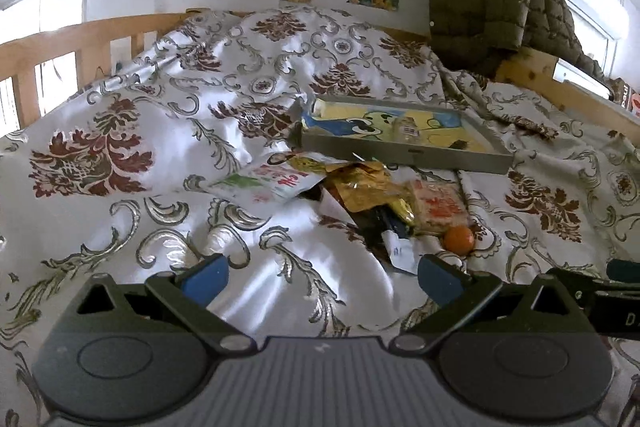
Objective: Organize snacks
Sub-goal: 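Move both open tools back over the snack pile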
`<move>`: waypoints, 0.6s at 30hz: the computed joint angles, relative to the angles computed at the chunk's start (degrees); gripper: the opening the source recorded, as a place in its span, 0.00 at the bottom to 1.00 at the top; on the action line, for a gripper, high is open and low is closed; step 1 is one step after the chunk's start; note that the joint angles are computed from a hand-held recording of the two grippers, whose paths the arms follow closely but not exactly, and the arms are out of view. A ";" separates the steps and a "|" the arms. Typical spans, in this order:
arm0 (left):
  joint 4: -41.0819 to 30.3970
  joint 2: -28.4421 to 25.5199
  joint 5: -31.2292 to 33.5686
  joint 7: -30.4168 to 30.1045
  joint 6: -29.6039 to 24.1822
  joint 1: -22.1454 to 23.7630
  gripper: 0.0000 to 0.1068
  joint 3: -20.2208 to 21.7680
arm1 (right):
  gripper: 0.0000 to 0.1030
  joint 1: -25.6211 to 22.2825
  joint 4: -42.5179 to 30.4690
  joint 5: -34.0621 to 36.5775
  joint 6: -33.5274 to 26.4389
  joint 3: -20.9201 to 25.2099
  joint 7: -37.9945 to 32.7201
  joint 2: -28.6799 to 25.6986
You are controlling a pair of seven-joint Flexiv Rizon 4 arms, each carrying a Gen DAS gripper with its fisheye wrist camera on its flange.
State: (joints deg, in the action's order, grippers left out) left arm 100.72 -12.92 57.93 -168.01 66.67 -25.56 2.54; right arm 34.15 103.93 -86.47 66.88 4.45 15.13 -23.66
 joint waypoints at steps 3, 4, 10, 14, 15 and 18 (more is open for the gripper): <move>-0.21 0.01 0.16 -0.25 -0.28 -0.11 0.96 -0.02 | 0.99 -0.03 -0.15 0.47 0.07 -0.03 0.06 -0.15; -0.25 0.00 0.10 -0.27 -0.22 -0.04 0.96 -0.02 | 0.99 -0.04 -0.27 0.32 0.18 -0.13 0.37 -0.20; -0.73 -0.22 -0.22 1.02 -0.47 0.30 0.96 0.00 | 0.99 -0.49 -0.84 -0.45 1.21 -0.45 1.57 -0.70; -1.38 -0.52 -0.19 2.22 -0.68 0.34 0.96 0.01 | 0.99 -0.67 -1.23 -1.16 1.88 -0.63 2.27 -0.93; -1.55 -0.68 -0.39 2.56 -0.51 0.42 0.96 0.00 | 0.99 -0.75 -1.53 -1.46 2.24 -0.73 2.56 -1.20; -2.04 -1.19 -0.77 3.06 0.02 0.40 0.96 0.20 | 0.99 -0.62 -2.34 -1.91 2.28 -1.01 3.02 -1.86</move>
State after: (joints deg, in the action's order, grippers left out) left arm 98.68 -14.12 57.17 -164.95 66.69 -25.16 2.74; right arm 33.53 101.59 -88.38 69.15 3.44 18.15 -25.52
